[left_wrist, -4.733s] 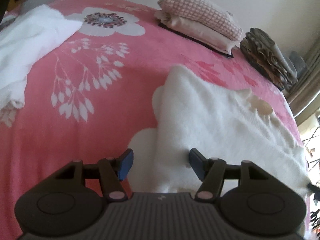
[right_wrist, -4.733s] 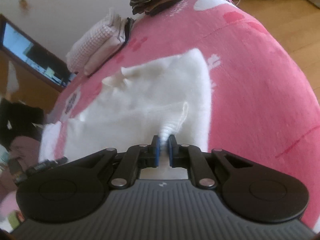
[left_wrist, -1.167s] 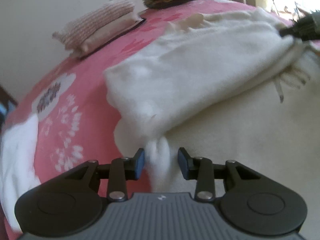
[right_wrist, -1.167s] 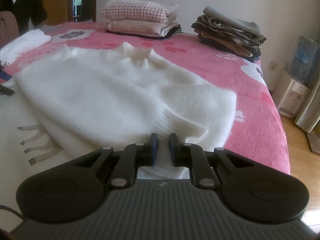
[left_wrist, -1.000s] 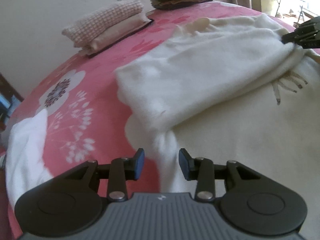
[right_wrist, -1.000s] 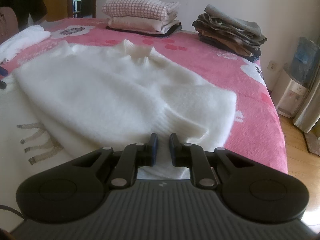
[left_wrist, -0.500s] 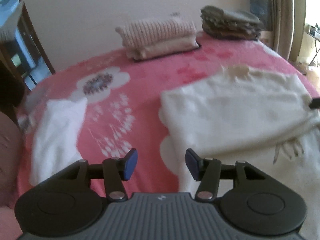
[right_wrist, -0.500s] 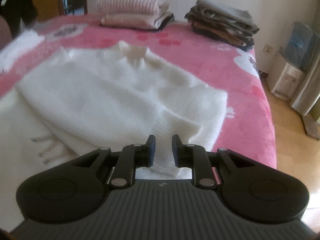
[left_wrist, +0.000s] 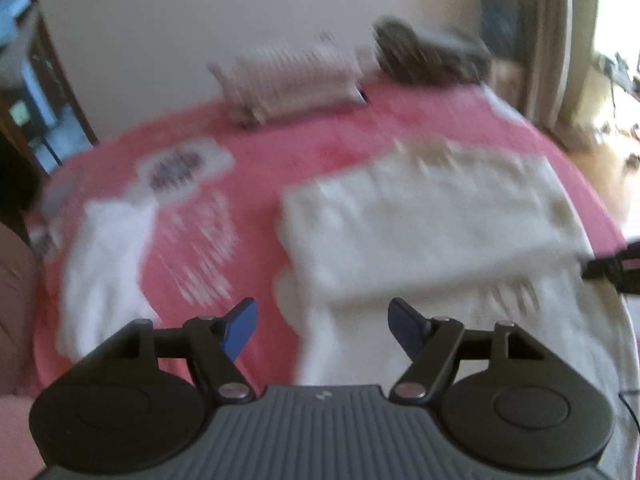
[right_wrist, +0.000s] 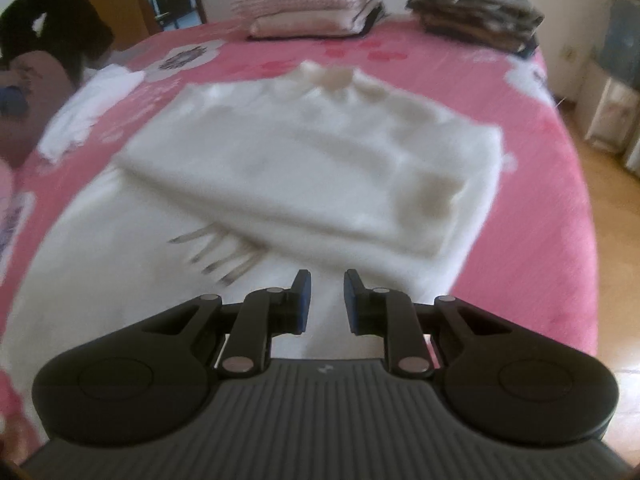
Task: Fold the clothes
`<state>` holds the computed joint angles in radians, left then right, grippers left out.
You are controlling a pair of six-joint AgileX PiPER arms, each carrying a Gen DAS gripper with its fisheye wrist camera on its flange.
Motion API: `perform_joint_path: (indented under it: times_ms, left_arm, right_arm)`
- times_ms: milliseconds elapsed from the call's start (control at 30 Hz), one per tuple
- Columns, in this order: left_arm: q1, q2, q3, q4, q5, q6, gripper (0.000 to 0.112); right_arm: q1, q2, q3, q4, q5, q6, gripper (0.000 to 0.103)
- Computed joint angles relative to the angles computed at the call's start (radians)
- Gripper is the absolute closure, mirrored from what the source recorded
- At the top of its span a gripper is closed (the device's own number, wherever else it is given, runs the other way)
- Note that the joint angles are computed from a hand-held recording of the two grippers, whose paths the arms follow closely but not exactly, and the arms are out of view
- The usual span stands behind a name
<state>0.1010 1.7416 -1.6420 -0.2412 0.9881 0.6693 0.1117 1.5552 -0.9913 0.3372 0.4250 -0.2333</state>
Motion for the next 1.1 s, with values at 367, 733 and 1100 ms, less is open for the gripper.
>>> perform_joint_path:
  times_ms: [367, 733, 1100]
  left_arm:
    - [-0.227, -0.120, 0.514, 0.406, -0.337, -0.394, 0.037]
    - [-0.254, -0.128, 0.577, 0.574, -0.401, -0.542, 0.031]
    - [-0.253, -0.137, 0.597, 0.580, -0.404, -0.574, 0.028]
  right_arm:
    - [0.055, 0.044, 0.047, -0.149, 0.028, 0.195, 0.086]
    - [0.043, 0.050, 0.051, -0.114, 0.024, 0.167, 0.084]
    - [0.059, 0.053, 0.046, -0.170, 0.020, 0.223, 0.083]
